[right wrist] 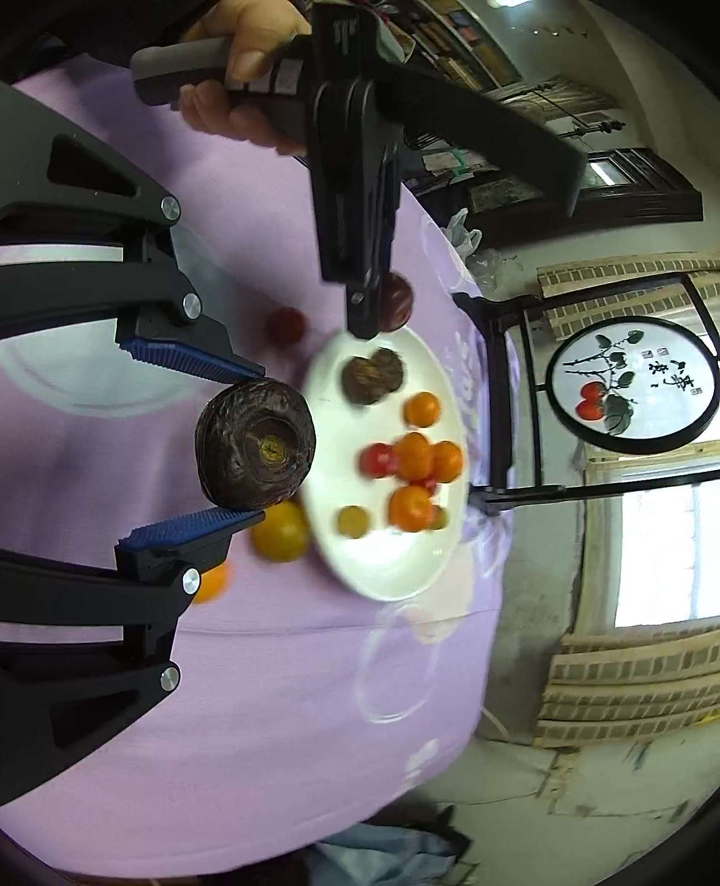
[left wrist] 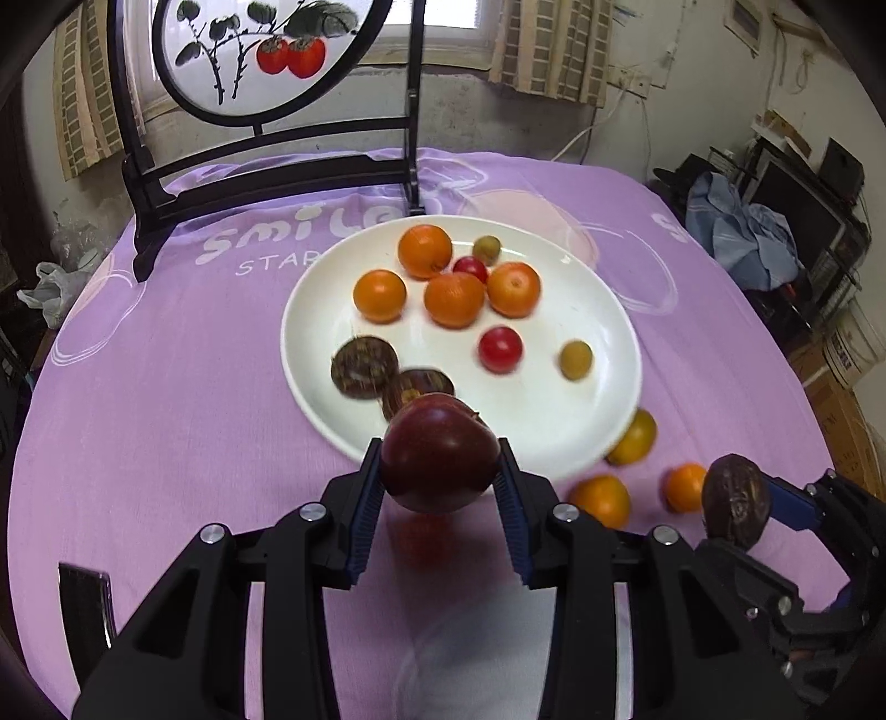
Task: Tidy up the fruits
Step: 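Lower both fruits onto the white plate and open both grippers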
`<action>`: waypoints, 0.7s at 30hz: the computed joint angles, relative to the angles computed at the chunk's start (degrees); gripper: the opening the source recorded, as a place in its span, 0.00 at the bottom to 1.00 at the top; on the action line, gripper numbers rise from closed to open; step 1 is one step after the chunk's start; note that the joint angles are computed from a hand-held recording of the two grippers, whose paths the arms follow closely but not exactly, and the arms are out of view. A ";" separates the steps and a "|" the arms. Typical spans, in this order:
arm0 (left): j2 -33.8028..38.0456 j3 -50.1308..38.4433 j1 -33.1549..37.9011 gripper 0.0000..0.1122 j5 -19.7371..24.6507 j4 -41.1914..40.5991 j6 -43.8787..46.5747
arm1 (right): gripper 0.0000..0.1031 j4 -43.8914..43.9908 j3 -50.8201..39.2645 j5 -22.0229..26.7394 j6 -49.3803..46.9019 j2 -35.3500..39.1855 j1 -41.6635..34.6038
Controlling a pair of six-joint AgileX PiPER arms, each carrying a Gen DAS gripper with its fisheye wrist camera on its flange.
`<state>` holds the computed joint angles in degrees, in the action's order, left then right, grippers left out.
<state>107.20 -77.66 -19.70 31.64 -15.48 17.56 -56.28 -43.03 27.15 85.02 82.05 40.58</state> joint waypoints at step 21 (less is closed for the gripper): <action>10.03 -11.31 1.49 0.74 0.40 0.85 -10.35 | 0.62 -3.83 -7.51 -4.07 6.36 12.24 -8.18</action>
<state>117.23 -88.97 -18.22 32.04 -14.63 7.22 -60.11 -50.54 23.09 91.38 94.29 32.40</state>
